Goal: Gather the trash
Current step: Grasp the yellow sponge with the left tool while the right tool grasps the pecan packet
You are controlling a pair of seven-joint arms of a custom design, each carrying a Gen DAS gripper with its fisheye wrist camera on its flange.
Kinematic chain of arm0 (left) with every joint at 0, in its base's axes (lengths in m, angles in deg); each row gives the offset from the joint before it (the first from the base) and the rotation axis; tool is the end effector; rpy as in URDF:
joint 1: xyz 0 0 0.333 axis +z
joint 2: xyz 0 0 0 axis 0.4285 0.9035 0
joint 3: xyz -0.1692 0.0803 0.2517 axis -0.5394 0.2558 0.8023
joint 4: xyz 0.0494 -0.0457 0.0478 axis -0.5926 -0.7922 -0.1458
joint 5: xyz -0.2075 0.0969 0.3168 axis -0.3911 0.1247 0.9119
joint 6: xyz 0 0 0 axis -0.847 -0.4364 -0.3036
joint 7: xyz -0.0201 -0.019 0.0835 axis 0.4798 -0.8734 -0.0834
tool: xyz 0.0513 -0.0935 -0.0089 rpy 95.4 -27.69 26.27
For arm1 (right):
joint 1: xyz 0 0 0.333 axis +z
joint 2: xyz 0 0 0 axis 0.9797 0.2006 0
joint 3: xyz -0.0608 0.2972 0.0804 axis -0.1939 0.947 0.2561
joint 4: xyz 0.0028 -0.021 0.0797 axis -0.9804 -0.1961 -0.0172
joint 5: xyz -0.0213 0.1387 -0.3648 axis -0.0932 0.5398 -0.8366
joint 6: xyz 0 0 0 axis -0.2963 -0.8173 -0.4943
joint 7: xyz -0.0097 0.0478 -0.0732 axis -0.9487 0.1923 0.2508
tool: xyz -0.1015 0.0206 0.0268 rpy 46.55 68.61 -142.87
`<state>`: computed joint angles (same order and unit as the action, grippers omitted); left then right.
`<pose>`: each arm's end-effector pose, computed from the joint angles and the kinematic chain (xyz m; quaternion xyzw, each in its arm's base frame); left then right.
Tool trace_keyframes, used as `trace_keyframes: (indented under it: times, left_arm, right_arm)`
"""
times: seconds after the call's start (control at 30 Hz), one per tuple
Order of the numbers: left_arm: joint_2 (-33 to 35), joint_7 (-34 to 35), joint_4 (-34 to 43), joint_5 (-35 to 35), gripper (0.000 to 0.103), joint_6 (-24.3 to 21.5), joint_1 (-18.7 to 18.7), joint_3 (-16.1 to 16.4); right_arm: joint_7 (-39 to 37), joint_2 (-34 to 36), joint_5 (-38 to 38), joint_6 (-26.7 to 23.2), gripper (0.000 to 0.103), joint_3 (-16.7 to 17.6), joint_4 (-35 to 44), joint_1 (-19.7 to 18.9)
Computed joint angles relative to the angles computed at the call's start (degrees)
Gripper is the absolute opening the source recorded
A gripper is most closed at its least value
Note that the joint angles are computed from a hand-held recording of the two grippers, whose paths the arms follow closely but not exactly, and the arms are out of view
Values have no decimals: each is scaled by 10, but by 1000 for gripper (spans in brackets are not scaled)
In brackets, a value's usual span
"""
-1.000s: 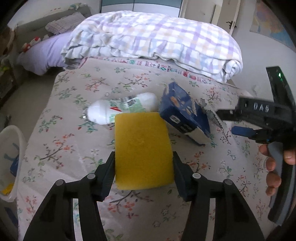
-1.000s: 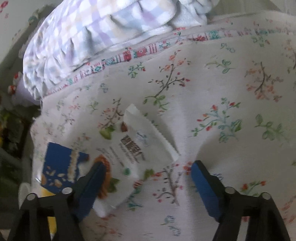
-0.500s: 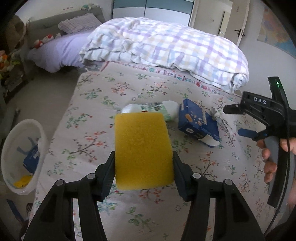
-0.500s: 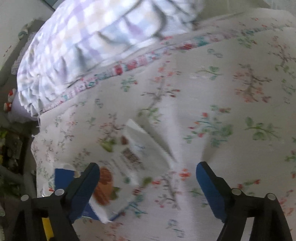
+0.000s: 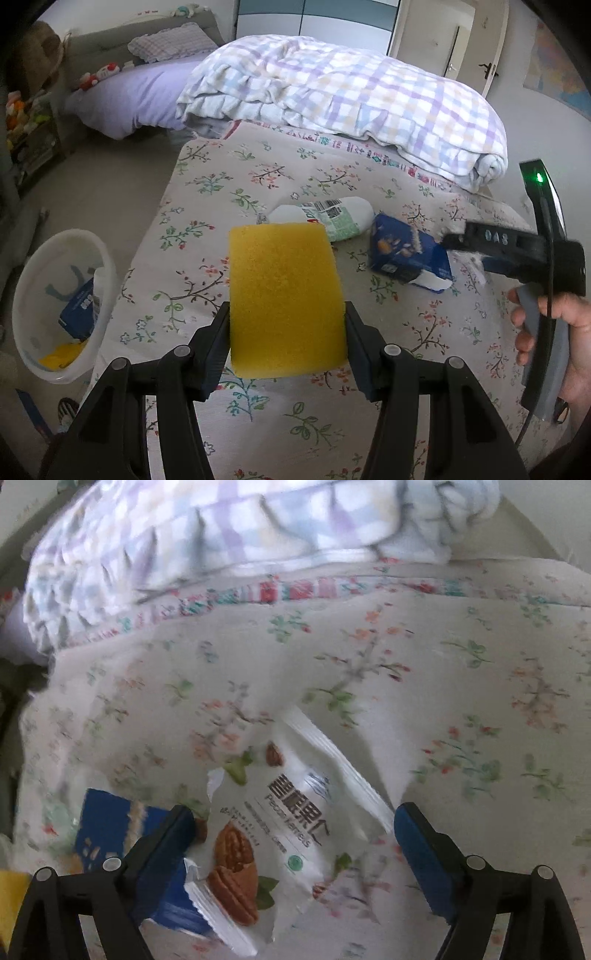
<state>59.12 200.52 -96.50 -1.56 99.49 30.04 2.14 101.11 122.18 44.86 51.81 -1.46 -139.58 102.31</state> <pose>0.6634 -0.0425 0.3585 -0.6087 0.7201 -0.2938 0.1572 0.7339 0.2999 0.3425 -0.5275 0.8091 -0.1561 0.2066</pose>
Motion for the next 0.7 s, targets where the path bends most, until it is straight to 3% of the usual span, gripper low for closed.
trace_keyframes:
  times: [0.13,0.27,0.47,0.7]
  left_arm:
    - [-1,2,-1,0,59,-1,1,-1]
    - [-5,8,-8,-3,59,2,2,-3]
    - [-7,11,-10,-12,59,5,5,-7]
    - [-8,7,-11,-10,59,3,2,-1]
  right_arm:
    - [-6,-27,-7,-38,91,-3,-40,-1]
    - [3,-68,-15,-14,91,-2,-110,-11]
    - [26,-123,-11,77,91,5,-206,-31]
    - [-5,-95,-38,84,88,4,-162,-25]
